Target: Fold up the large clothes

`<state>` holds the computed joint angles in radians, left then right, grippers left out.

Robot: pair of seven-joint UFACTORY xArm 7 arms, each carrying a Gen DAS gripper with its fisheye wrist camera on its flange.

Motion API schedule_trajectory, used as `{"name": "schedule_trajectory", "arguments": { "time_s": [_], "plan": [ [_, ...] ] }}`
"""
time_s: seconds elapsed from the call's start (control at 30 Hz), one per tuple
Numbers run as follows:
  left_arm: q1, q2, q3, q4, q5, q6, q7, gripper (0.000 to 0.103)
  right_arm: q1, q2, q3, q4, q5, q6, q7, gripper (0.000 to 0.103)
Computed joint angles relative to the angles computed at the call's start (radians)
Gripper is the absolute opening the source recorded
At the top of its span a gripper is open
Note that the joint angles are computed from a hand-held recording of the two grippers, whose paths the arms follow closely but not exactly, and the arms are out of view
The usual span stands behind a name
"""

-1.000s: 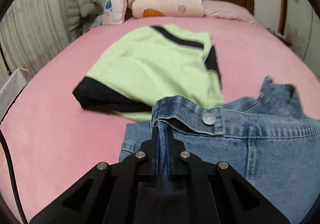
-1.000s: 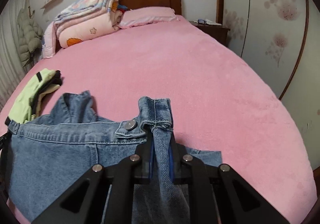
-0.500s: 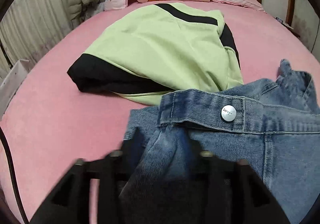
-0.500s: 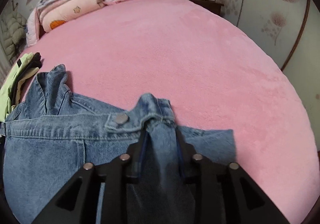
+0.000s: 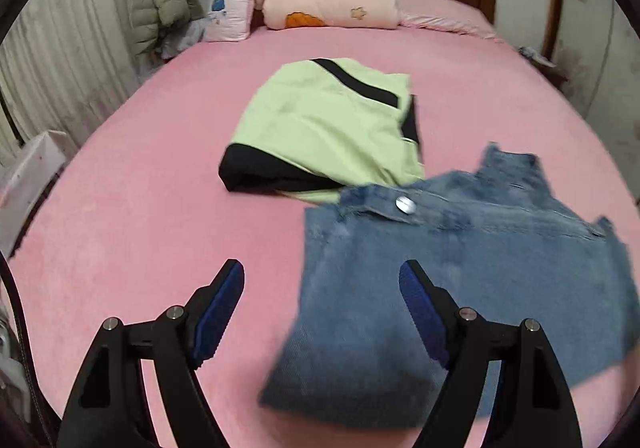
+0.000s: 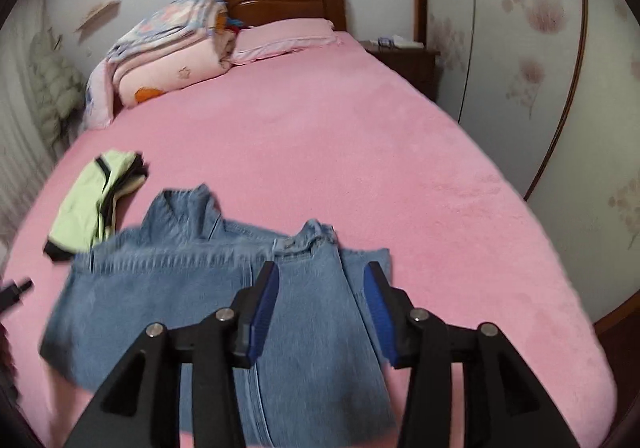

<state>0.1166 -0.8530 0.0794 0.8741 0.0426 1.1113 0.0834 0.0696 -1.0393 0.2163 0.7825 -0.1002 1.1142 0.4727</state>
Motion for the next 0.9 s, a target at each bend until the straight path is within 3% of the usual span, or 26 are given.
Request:
{"name": "schedule_trajectory", "arguments": {
  "time_s": [0.2,0.27,0.33,0.4,0.5,0.6,0.9],
  "plan": [
    [0.02,-0.228,-0.005,-0.171,0.0,0.044,-0.025,0.079,0.08,-0.139,0.084,-0.098,0.036,0.068,0.026,0.044],
    [0.028,-0.269,0.005,-0.219,-0.003,0.073,-0.038,0.078,0.096,-0.166,0.098,-0.153,0.052,0.094,0.053,0.037],
    [0.048,-0.297,0.014,-0.28,0.004,0.078,-0.053,0.072,0.102,-0.184,0.101,-0.202,0.056,0.112,0.081,0.027],
    [0.071,-0.307,0.016,-0.317,0.026,0.077,-0.062,0.065,0.102,-0.205,0.095,-0.247,0.056,0.127,0.112,0.024],
    [0.108,-0.304,0.035,-0.359,0.044,0.053,-0.086,0.066,0.088,-0.255,0.079,-0.307,0.02,0.154,0.14,0.009],
    [0.116,-0.284,0.084,-0.362,-0.001,0.056,-0.099,0.067,0.091,-0.294,0.038,-0.348,0.023,0.149,0.146,0.008],
    [0.12,-0.257,0.062,-0.325,0.003,0.093,-0.092,0.07,0.088,-0.26,0.062,-0.321,0.016,0.167,0.173,0.012]
  ]
}}
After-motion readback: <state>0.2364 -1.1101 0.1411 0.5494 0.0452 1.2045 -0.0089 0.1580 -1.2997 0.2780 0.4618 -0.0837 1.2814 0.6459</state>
